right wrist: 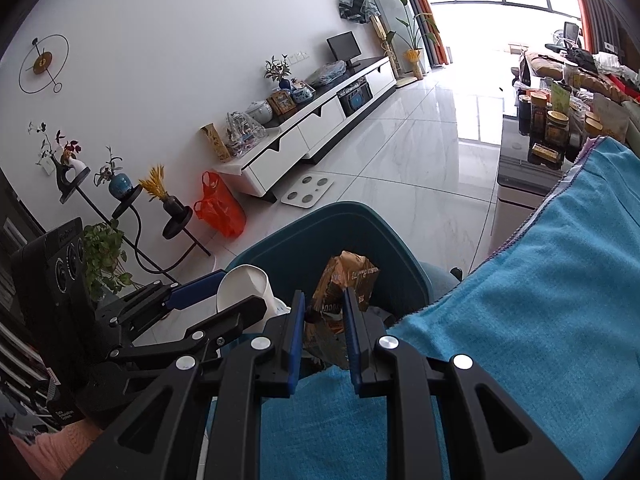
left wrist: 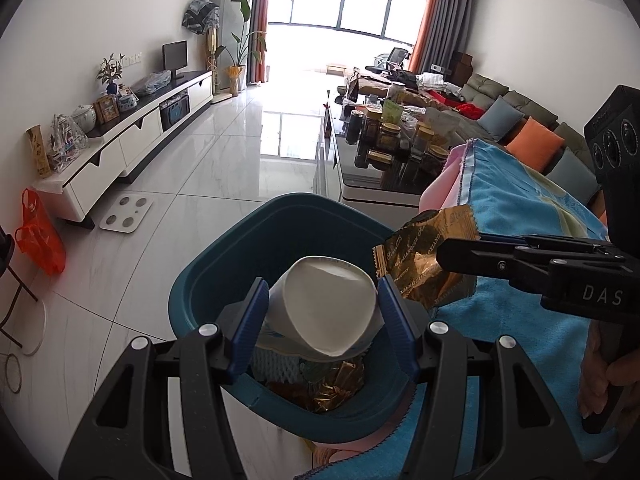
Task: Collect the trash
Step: 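Open the left gripper over the bin while the right gripper releases the gold wrapper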
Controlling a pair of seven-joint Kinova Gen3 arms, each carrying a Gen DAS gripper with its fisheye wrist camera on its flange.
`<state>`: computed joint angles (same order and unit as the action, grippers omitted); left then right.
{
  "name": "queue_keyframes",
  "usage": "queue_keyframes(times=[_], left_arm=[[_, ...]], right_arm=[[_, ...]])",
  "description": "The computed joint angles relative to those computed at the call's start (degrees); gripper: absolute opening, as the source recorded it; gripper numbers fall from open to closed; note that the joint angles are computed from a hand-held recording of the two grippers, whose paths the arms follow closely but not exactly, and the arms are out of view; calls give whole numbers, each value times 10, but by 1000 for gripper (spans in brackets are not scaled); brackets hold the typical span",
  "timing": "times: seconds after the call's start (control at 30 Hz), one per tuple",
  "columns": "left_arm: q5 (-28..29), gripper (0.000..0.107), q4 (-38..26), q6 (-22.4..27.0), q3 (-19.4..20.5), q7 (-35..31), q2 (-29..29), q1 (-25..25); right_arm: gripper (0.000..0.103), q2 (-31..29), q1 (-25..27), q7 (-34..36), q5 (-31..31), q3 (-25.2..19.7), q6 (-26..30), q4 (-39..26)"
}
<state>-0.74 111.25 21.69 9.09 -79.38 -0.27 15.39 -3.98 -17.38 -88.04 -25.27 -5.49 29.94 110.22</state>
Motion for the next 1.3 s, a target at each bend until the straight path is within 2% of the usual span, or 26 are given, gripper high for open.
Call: queue_keyframes(times=[0.2,0.37,0.6,0.73,0.87,1.03,1.13,1.3], left_arm=[[3,56,0,3,-1,-5,3,-1],[-16,56,-5,5,0,16,13,2],[8,57,-14,12,-5,-7,29,-3],[44,57,-22,19,-5,-37,44,-11],[58,64,-26,22,-6,-45,57,-12],[69,65,-22,14,-7,-46,58,-14],[61,65,-14,7,-10,-38,48,-11],[34,72,9,-13,-10,-10,10,-4]], right_arm=[[18,9,0,6,-9,0,0,-5],[18,20,4,10,-16,-1,5,-15],[19,45,16,32,-50,-4,22,-35],[23,51,26,37,-68,-6,23,-36],[23,43,28,32,-63,-9,20,-31],[24,25,30,47,-79,-1,19,-14],[32,8,30,48,-80,4,17,0],[40,-41,20,55,-79,21,8,34]])
